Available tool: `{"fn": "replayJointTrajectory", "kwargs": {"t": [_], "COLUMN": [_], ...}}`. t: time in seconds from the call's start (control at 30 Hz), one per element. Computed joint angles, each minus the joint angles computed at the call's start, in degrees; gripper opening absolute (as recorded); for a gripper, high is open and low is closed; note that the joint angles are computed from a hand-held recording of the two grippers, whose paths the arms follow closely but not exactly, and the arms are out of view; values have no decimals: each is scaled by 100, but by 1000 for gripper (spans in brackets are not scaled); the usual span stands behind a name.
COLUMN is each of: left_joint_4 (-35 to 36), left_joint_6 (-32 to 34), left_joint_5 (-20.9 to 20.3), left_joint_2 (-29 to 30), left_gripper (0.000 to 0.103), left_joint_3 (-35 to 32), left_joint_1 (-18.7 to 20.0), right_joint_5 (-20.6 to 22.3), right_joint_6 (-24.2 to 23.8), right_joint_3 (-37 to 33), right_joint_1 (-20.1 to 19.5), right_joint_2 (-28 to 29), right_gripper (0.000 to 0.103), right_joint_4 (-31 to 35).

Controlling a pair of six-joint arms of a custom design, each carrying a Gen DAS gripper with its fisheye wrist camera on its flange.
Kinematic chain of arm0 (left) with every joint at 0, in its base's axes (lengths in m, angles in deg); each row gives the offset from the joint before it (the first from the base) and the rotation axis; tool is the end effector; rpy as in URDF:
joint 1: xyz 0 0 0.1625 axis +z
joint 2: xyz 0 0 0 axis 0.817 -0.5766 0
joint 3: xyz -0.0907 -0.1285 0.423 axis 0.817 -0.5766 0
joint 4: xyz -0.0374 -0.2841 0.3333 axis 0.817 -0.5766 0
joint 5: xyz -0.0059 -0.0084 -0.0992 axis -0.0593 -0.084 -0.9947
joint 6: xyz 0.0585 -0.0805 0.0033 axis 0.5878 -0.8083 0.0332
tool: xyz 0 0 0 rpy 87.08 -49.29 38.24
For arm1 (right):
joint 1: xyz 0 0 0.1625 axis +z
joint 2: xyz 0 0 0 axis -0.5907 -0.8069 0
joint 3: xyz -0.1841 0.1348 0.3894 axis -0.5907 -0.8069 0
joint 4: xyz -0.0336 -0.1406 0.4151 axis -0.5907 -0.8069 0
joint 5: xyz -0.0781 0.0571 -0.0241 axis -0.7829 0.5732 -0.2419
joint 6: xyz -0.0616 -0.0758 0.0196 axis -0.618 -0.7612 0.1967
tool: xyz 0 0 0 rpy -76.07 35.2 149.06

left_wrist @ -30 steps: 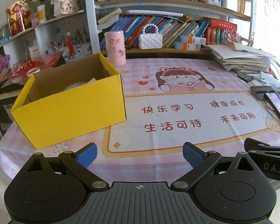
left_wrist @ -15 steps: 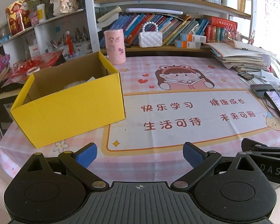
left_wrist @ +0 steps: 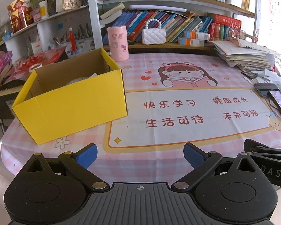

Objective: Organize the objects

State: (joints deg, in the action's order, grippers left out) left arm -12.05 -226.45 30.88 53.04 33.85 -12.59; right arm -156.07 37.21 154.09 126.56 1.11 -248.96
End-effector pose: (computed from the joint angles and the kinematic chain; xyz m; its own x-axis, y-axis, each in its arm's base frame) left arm -0.3958 -0.6256 -0.0508 -0.5754 0.4971 -0.6494 0.7846 0.5598 -0.2667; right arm 0.0557 -0.5351 0.2819 -0.5026 0.5904 0.6315 -0.3040 0.5631 -0.7684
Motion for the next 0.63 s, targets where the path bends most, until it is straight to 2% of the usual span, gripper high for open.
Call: {"fn": "replayJointTrajectory", "kwargs": {"t": [0.63], "left_joint_4": [300], "left_joint_6": [-217], "left_joint_5": [-147], "left_joint_2": [185], "left_gripper": [103], "left_joint_3": [-274], "left_joint_1": [3], "right_joint_5": [11], "right_joint_6": [43], "right_joint_3": [13], "right_joint_1": [-44], "right_joint_2": [-1], "right_gripper": [103], "right_joint_4": [79]}}
